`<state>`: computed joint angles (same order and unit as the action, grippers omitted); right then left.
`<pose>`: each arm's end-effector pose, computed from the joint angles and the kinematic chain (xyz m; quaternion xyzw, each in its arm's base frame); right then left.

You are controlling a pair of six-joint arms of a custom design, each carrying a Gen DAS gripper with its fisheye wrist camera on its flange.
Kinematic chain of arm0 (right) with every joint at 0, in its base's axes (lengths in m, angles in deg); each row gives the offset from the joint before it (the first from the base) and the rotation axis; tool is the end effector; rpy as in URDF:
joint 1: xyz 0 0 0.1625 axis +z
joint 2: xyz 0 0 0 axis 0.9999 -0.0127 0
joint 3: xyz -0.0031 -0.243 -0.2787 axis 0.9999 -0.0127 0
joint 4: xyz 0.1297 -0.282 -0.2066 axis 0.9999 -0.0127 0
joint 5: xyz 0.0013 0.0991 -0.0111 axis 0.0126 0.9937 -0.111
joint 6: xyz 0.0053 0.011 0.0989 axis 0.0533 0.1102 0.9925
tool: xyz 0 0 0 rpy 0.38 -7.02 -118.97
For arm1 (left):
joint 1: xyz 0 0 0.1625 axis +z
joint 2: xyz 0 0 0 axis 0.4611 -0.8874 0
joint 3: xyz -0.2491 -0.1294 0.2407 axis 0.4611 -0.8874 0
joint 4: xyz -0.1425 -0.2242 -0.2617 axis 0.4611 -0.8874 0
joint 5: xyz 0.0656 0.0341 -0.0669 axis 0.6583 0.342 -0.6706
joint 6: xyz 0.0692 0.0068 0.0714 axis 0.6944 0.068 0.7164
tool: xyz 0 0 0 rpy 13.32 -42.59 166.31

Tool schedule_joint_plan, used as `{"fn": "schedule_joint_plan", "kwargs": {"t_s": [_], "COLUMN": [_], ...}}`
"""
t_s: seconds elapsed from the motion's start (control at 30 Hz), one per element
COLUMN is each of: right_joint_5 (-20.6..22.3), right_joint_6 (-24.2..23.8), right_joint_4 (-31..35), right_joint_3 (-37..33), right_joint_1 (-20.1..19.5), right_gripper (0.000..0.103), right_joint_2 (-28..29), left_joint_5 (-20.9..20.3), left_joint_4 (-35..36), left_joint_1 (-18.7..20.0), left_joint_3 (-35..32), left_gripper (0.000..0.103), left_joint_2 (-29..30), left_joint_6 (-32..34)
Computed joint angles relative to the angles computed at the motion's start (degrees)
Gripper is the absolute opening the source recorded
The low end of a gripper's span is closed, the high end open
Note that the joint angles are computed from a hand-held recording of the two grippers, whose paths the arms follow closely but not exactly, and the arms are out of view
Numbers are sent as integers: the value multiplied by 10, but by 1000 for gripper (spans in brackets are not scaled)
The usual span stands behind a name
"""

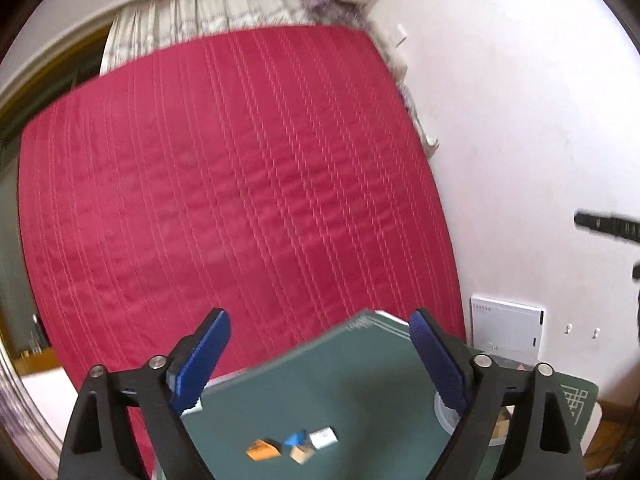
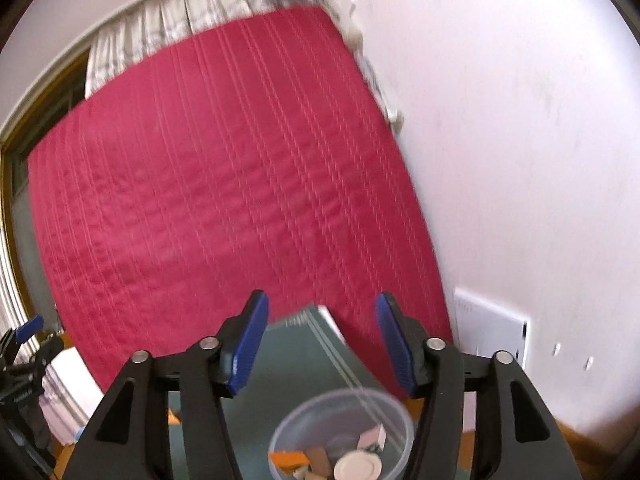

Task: Organize rigid objects
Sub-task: 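Lift both tools up from the bowl and swing them back over the table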

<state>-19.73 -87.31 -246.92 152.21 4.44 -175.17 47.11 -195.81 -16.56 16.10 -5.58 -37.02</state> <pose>0.1175 -0.1968 0.4893 0.0607 -0.6665 0.7053 0.2339 -0.4844 -0.3186 0.1720 0.4787 0.6549 -0.5264 0.2548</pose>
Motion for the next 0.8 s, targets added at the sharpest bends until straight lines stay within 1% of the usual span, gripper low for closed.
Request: {"fn": "schedule_joint_plan", "kwargs": {"t_s": [0.03, 0.07, 0.13, 0.23, 0.3, 0.37, 0.4, 0.47, 0.5, 0.53, 0.6, 0.67, 0.7, 0.73, 0.8], "right_joint_5": [-15, -46, -84, -119, -132, -147, -152, -151, -146, -144, -132, -109, -90, -76, -28], "right_joint_6": [-8, -22, -37, -44, -47, -61, -71, -83, -83, -82, -68, -46, -29, -18, 17], "right_joint_4": [-12, -36, -54, -68, -82, -111, -125, -140, -136, -125, -67, -35, -10, 1, 48], "right_joint_3": [-4, -15, -36, -84, -123, -156, -165, -175, -176, -175, -169, -157, -150, -145, -138], "right_joint_1": [19, 56, 105, 176, 216, 252, 262, 265, 258, 251, 221, 185, 160, 146, 105], "right_gripper": [60, 60, 61, 61, 62, 66, 67, 72, 73, 78, 78, 78, 78, 78, 78], "right_joint_2": [6, 22, 42, 70, 93, 125, 140, 166, 181, 190, 212, 236, 256, 265, 301], "left_joint_5": [2, 8, 18, 29, 42, 56, 63, 82, 92, 100, 118, 127, 130, 131, 132], "left_joint_4": [-13, -30, -51, -44, -46, -75, -90, -120, -133, -138, -160, -144, -116, -98, -58], "left_joint_1": [0, -1, 0, 11, 18, 24, 27, 35, 42, 45, 58, 76, 86, 91, 110], "left_joint_3": [0, 1, 3, 8, 13, 13, 14, 13, 12, 13, 10, 16, 27, 34, 47], "left_gripper": [96, 96, 97, 98, 98, 98, 98, 99, 99, 100, 100, 100, 101, 101, 101], "left_joint_2": [1, 2, 3, -8, -16, -20, -22, -29, -33, -37, -42, -56, -68, -74, -83], "left_joint_6": [16, 38, 63, 55, 53, 82, 98, 128, 142, 147, 164, 132, 95, 71, 22]}}
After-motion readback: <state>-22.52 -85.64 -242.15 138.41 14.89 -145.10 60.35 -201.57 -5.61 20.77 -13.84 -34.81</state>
